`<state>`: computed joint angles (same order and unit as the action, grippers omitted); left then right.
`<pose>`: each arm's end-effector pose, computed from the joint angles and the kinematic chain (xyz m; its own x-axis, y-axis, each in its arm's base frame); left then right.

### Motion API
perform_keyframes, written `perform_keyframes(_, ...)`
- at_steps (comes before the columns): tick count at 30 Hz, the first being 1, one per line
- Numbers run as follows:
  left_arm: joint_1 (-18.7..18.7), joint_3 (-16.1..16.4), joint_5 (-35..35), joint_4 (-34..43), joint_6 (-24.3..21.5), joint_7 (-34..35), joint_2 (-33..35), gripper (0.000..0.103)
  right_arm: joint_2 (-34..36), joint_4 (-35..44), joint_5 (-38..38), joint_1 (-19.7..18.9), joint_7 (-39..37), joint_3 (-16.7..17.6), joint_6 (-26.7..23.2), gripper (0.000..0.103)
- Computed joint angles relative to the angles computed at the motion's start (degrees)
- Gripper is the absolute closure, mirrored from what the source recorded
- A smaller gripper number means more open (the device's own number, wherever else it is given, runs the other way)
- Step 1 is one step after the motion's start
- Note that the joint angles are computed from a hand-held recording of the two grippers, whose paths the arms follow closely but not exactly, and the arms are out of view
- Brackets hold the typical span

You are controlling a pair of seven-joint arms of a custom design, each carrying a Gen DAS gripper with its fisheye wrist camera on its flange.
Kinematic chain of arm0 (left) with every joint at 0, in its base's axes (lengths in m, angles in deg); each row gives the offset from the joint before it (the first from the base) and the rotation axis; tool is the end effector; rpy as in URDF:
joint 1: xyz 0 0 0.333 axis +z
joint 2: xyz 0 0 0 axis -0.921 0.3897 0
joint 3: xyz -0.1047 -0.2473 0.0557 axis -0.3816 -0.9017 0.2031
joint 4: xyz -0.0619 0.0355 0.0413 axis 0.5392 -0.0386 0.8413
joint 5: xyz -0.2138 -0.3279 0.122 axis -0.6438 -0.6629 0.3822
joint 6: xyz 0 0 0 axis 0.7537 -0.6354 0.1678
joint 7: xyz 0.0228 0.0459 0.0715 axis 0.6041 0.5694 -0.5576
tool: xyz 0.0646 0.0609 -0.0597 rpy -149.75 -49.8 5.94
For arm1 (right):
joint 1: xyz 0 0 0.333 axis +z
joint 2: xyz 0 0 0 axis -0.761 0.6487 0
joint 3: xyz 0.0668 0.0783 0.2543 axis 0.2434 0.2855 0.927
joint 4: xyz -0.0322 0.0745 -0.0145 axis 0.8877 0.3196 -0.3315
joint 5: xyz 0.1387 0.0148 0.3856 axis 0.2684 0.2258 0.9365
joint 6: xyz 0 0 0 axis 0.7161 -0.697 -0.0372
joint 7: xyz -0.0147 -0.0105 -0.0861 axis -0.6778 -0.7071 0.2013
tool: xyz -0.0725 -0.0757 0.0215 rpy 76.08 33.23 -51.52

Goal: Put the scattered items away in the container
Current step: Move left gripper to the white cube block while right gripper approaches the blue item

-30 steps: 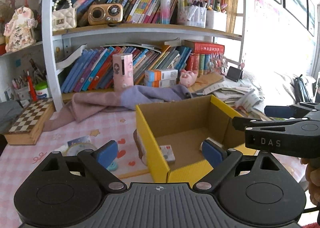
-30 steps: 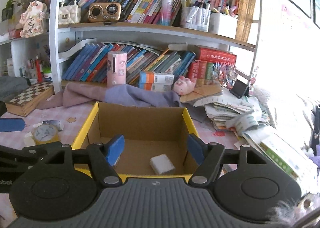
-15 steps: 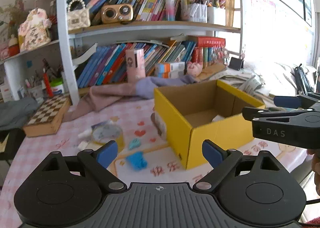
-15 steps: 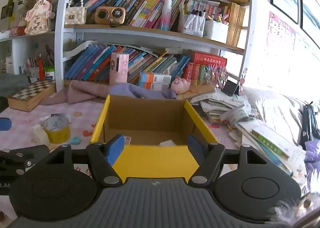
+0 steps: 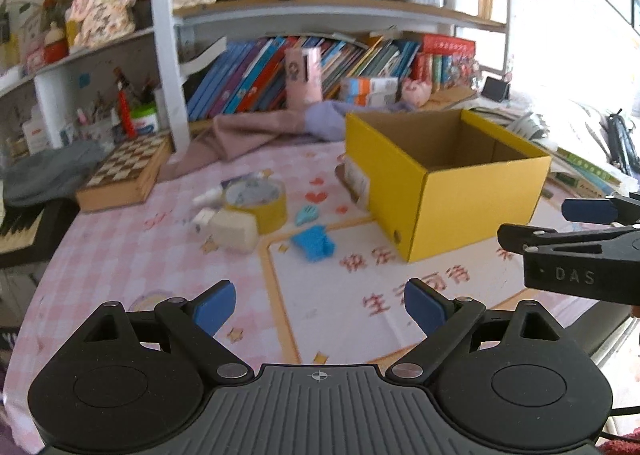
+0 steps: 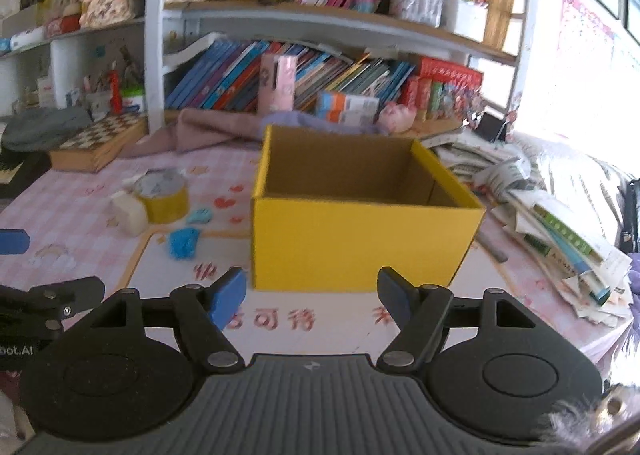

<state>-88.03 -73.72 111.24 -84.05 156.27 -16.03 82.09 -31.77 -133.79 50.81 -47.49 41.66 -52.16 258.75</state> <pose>0.5151 -0.3730 0.4934 -0.0103 -0.9996 -0.0260 -0.5972 0.0270 -0.8017 0.5430 0.1393 0.4977 0.2345 -0.9674 0.0961 -0.5096 -0.2065 -0.8353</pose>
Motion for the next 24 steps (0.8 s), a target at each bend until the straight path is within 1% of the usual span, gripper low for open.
perform_keyframes(4, 0.32, -0.14, -1.93, -2.08, -1.26, -0.28, -1.6, 0.01, -0.17, -0.11, 7.01, 5.62, -7.47, -3.48, -3.21, 0.028)
perform_keyframes(5, 0.41, -0.24, -2.19, -2.4, -1.72, -0.45, -1.88, 0.01, -0.15, 0.02, 8.63, 6.59, -9.04, -4.0, -4.12, 0.028)
perform_keyframes(7, 0.53, -0.49, -2.5, -2.86, -2.68, -0.49, -2.3, 0.01, -0.06, 0.36, 11.1, 7.87, -11.55, -4.61, -5.67, 0.024)
perform_keyframes(15, 1.2, -1.25, -3.26, -4.99, -4.57, -0.74, -4.42, 0.01, 0.21, 1.13, 15.79, 9.78, -15.73, -5.02, -8.21, 0.022)
perform_keyframes(18, 1.39, -1.52, -3.61, -5.36, -5.73, -0.67, -4.9, 0.01, 0.26, 1.26, 18.33, 10.68, -17.51, -5.43, -8.36, 0.024)
perform_keyframes(24, 1.91, -2.14, -3.34, -7.48, -6.91, -2.15, -7.06, 0.01, 0.6, 1.87, 21.96, 12.05, -20.61, -5.71, -9.14, 0.025)
